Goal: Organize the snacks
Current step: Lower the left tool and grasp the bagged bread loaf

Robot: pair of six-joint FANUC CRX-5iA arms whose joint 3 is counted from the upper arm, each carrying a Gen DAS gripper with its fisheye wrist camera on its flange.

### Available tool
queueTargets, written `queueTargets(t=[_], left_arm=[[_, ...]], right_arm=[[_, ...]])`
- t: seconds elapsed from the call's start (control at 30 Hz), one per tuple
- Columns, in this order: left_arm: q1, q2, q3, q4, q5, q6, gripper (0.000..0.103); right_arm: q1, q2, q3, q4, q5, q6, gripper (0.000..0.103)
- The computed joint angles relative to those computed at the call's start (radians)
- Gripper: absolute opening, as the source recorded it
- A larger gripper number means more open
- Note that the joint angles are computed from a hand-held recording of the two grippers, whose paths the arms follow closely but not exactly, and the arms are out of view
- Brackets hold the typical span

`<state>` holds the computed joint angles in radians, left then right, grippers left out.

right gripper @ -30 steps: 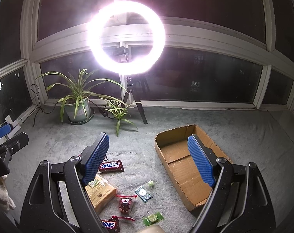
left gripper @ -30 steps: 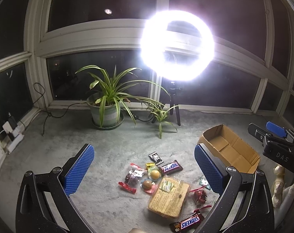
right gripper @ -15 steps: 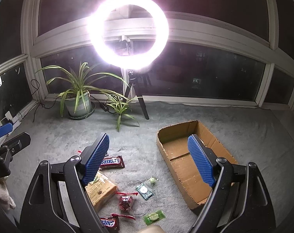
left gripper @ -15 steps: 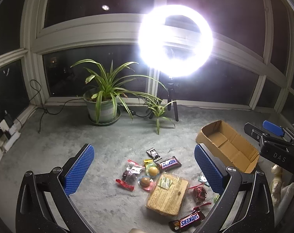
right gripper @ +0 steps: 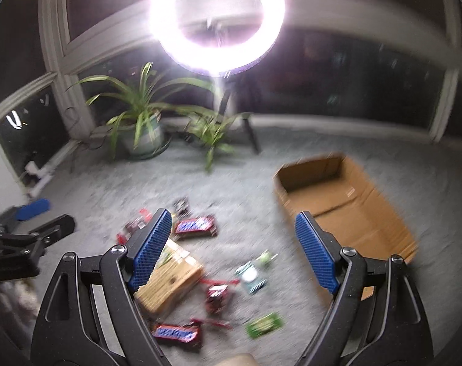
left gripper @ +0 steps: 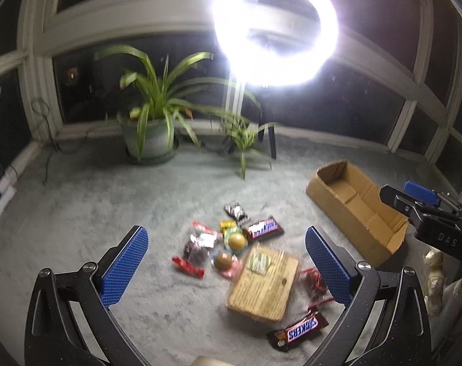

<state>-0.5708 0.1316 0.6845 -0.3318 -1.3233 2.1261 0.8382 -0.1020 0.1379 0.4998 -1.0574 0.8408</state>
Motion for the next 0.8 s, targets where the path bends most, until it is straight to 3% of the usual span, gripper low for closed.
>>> queueTargets(t=[0.13, 0.23, 0.3, 0.4, 0.47, 0.57, 0.8], left_arm=[[0.057, -0.020, -0.087, 0.119, 0.044, -0.010, 0.102], [0.096, -0.022, -0.150, 0.215, 0.071, -0.046, 0.092], [0.123, -0.029, -0.201, 0.289, 0.100, -0.068, 0.084], [0.170, -0.044, -0.300, 0.437, 0.158, -0.123, 0.069], [0.188, -0.042, -0.343, 0.504, 0.177, -0.156, 0.060], [0.204, -0.038, -0.387, 0.566, 0.194, -0.181, 0.055], [0.227, -0.033, -0.446, 0.647, 0.222, -0.219, 0.043]], right_arm=[[-0.069, 0.018, 0.045, -0.246, -0.008, 0.096, 0.086], [-0.142, 0.042, 0.089, -0.460, -0.031, 0.178, 0.084], [-0.182, 0.061, 0.113, -0.578, -0.050, 0.228, 0.074], [-0.223, 0.097, 0.148, -0.720, -0.088, 0.290, 0.071], [-0.242, 0.114, 0.160, -0.781, -0.104, 0.307, 0.068], [-0.258, 0.141, 0.185, -0.849, -0.137, 0.344, 0.054], [-0.257, 0.195, 0.226, -0.863, -0.192, 0.336, 0.049]])
